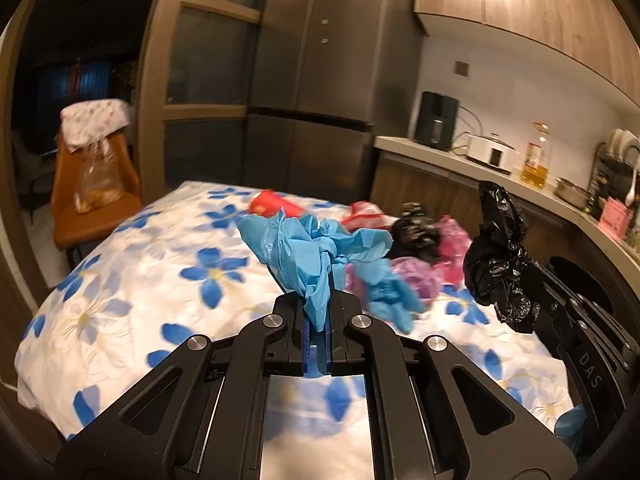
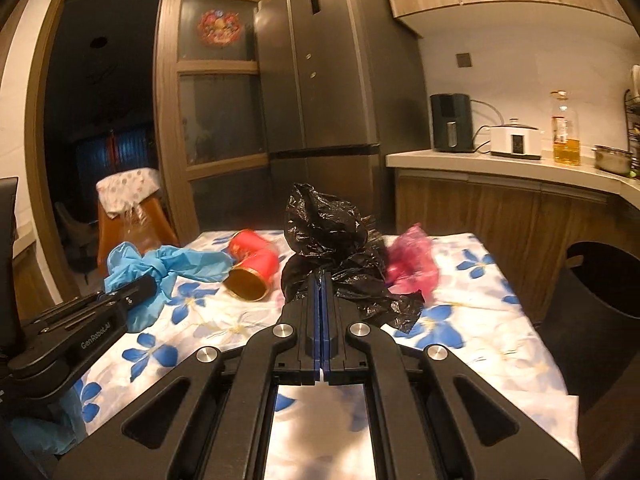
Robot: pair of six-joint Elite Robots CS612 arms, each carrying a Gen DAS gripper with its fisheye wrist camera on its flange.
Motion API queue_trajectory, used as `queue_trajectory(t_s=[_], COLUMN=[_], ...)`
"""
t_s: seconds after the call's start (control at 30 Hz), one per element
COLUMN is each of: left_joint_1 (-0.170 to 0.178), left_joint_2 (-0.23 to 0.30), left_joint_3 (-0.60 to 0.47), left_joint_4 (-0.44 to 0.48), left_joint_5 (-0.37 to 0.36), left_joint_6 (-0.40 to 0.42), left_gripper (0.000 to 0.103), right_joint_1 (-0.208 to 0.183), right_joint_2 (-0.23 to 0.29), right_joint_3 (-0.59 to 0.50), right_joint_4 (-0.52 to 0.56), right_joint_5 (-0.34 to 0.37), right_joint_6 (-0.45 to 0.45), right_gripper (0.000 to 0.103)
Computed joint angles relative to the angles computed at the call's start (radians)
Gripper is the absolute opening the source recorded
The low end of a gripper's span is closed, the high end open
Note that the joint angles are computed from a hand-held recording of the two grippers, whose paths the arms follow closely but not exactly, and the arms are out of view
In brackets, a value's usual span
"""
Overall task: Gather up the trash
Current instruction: 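Carry the glove and black bag over the bin and open both tools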
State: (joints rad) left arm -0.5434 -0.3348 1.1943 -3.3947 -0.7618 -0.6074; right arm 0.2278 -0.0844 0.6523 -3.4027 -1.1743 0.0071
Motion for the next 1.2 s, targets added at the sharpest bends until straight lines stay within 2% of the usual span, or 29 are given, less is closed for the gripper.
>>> queue_trajectory(t_s=[0.3,0.67,0.97,1.2], left_joint_1=[-0.01,-0.02,-0.032,-0.038], left_joint_2=[0.05,0.139,0.233,0.33], left_joint_3=[-0.137,-0.375,-0.604,-0.823], left_joint_4=[0.011,0.08,0.161,0.252], left_joint_5=[-0.074,-0.166,-0.238,-0.285], left_joint_6=[0.114,0.236,0.325,0.367], left_gripper=[0.004,0.004,0.004,0.004], right_joint_1=[-0.03,-0.061,-0.086,-0.101], right_joint_2=[-0.015,-0.012,-0.008,-0.004], right_joint_3=[0.022,-0.003,-0.029,-0.042], right_joint_4=[-0.044,-0.063,-0.068,-0.076], right_joint_5=[-0.074,-0.183,-0.263,-0.315], right_joint_6=[0.04,0.071,0.098,0.106], right_gripper=[0.001,0.001,0.001,0.001])
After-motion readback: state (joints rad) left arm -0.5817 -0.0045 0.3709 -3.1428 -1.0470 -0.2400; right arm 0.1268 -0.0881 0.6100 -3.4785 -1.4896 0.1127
